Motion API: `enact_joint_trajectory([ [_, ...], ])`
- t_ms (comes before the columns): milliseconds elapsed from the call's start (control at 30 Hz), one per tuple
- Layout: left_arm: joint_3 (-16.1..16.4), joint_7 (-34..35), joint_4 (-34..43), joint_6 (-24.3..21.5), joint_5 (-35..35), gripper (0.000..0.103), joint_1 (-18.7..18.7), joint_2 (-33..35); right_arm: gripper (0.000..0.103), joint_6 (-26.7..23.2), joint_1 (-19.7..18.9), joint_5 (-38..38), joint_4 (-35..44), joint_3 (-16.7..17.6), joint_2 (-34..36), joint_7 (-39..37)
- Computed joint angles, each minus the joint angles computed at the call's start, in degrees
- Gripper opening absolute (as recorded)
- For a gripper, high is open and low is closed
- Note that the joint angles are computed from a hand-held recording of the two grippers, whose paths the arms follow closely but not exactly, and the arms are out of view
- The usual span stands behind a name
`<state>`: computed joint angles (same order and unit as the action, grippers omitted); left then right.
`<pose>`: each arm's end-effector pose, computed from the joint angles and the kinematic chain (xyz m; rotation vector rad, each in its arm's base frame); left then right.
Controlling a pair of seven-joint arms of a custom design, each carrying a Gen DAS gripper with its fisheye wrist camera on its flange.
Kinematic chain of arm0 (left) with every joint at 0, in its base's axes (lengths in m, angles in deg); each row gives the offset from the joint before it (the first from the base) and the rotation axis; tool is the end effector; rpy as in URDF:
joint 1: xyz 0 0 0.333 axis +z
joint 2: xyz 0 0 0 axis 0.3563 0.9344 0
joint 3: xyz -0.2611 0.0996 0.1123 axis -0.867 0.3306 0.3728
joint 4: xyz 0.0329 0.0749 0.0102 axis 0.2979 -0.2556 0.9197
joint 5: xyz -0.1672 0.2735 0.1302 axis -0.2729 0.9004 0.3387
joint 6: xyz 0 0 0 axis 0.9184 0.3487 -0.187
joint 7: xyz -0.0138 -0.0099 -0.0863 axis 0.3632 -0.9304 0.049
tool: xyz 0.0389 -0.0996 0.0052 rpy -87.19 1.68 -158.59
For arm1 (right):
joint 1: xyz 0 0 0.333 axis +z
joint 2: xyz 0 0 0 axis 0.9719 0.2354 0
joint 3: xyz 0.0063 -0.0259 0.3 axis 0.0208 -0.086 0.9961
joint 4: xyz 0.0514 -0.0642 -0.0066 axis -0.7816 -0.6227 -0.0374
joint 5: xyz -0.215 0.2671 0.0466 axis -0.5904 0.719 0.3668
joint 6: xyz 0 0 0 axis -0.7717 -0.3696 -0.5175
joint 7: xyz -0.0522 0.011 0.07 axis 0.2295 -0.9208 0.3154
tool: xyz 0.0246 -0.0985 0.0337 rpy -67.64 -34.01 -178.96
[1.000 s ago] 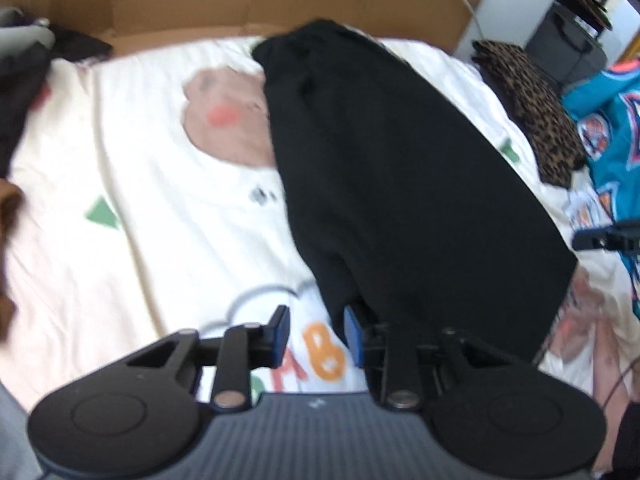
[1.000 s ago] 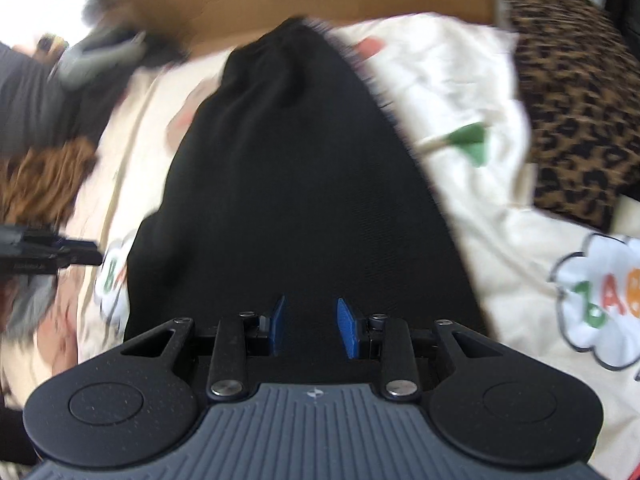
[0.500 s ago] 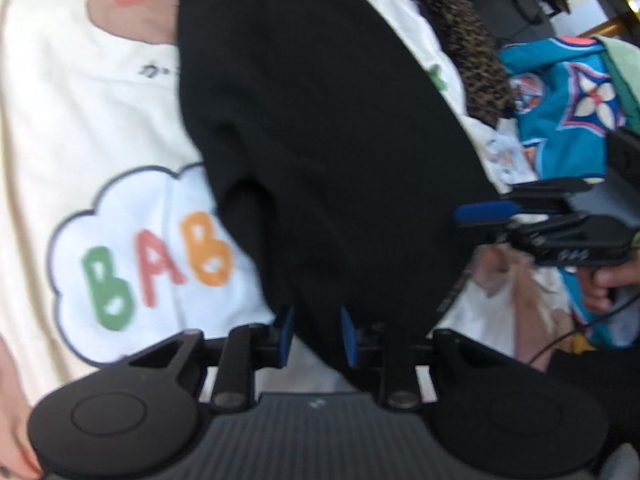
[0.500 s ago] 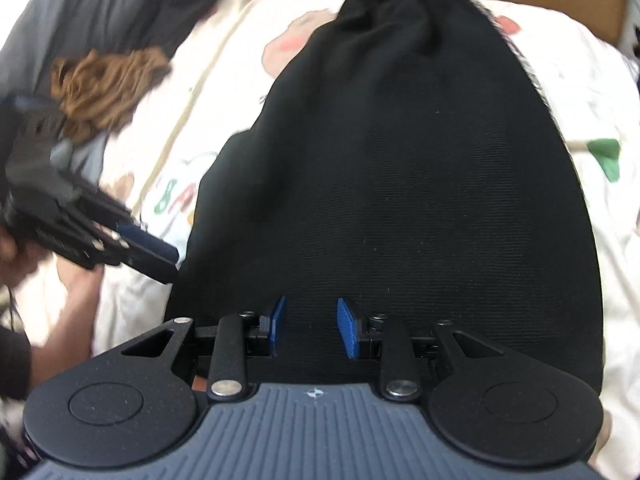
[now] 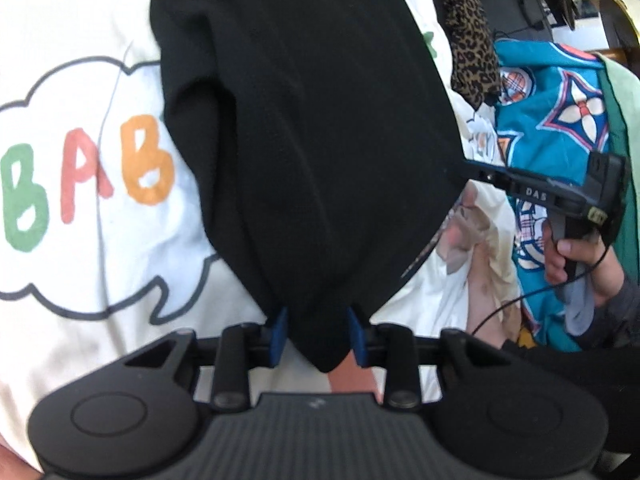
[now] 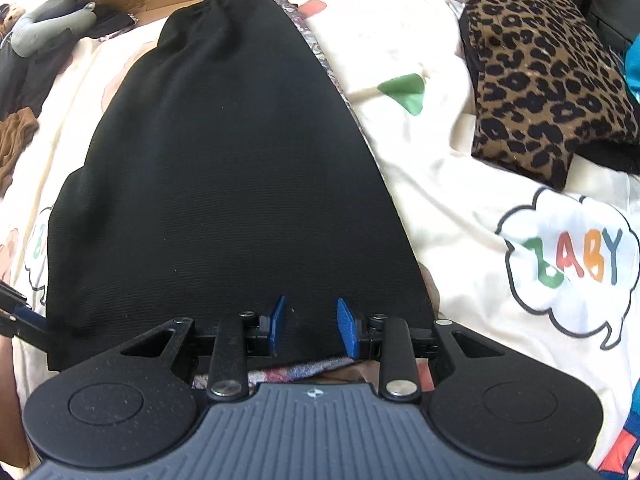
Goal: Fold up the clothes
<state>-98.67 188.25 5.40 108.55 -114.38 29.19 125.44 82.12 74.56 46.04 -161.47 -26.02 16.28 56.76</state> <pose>0.7019 -0.0524 0.3542 1.3996 -2.0728 0.5417 0.6491 -0.0234 0.4766 -1.9922 1.9095 -0.1905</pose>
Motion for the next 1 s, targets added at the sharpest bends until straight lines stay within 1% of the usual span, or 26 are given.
enact_joint_trajectory([
  [33, -0.1, -0.2, 0.0, 0.0, -0.3, 0.021, 0.1, 0.1, 0.035, -0.1, -0.2, 0.3, -0.4, 0.1, -0.3, -0.5],
  [67, -0.2, -0.6, 0.8, -0.4, -0.4, 0.009, 0.1, 0.6, 0.035, -0.2, -0.6, 0.7, -0.9, 0.2, -0.7, -1.4],
  [100, -0.3, -1.0, 1.8, -1.0, -0.3, 0.006, -0.1, 1.3, 0.035, -0.2, -0.6, 1.0, -0.8, 0.4, -0.7, -2.1],
  [167, -0.4, -0.9, 1.5, -1.2, -0.2, 0.004, -0.2, 1.2, 0.035, 0.0, -0.4, 1.5, -0.7, 0.7, -0.7, -2.9],
  [300, -0.1, 1.9, -1.8, -0.5, 0.3, 0.003, -0.1, -1.1, 0.035, 0.0, -0.4, 3.4, 0.0, 1.3, -0.3, -4.5],
  [400, 0.1, 2.7, -3.0, 0.1, 0.3, 0.003, -0.4, -1.7, 0.035, -0.9, -0.4, 5.3, 1.0, 2.2, 0.3, -6.2],
  [467, 0.1, 3.3, -4.0, 0.3, 0.2, 0.003, -0.5, -2.2, 0.035, -2.5, -0.5, 7.2, 2.4, 3.1, 1.0, -8.3],
  [533, 0.2, 4.4, -6.0, 1.5, 0.2, 0.003, -0.8, -3.4, 0.035, -4.4, -0.5, 9.0, 4.1, 4.1, 1.9, -11.1],
  [600, 0.6, 5.5, -6.3, 2.4, 0.7, 0.003, -1.1, -3.9, 0.035, -6.2, -0.1, 10.4, 5.6, 4.9, 2.6, -13.7],
  [633, 0.7, 5.8, -5.7, 2.5, 0.9, 0.004, -1.1, -3.8, 0.035, -7.0, 0.1, 10.9, 6.3, 5.1, 3.0, -14.8],
  [667, 0.8, 5.8, -5.1, 2.7, 1.0, 0.011, -1.1, -3.7, 0.035, -7.8, 0.3, 11.3, 7.1, 5.3, 3.5, -15.8],
  [700, 1.1, 5.9, -5.6, 4.0, 1.1, 0.014, -1.0, -4.4, 0.035, -8.4, 0.5, 11.5, 7.8, 5.3, 3.8, -16.3],
  [733, 1.4, 6.8, -7.8, 6.7, 1.2, 0.026, -0.8, -5.9, 0.035, -9.0, 0.8, 11.6, 8.4, 5.3, 4.2, -16.5],
  [767, 1.7, 8.0, -10.4, 9.9, 1.3, 0.032, -0.7, -7.7, 0.035, -9.6, 1.0, 11.7, 8.9, 5.3, 4.4, -16.6],
  [833, 2.2, 9.7, -14.0, 15.7, 1.5, 0.033, -0.6, -10.2, 0.035, -10.7, 1.4, 12.1, 10.0, 5.3, 5.0, -16.6],
  [967, 3.6, 8.2, -15.5, 23.4, 3.2, 0.033, -1.5, -10.8, 0.035, -13.5, 1.9, 13.0, 13.8, 6.0, 7.2, -16.9],
  [1000, 3.8, 8.1, -16.0, 25.1, 4.0, 0.033, -1.9, -10.9, 0.037, -14.4, 2.1, 13.2, 15.2, 6.2, 8.0, -17.0],
])
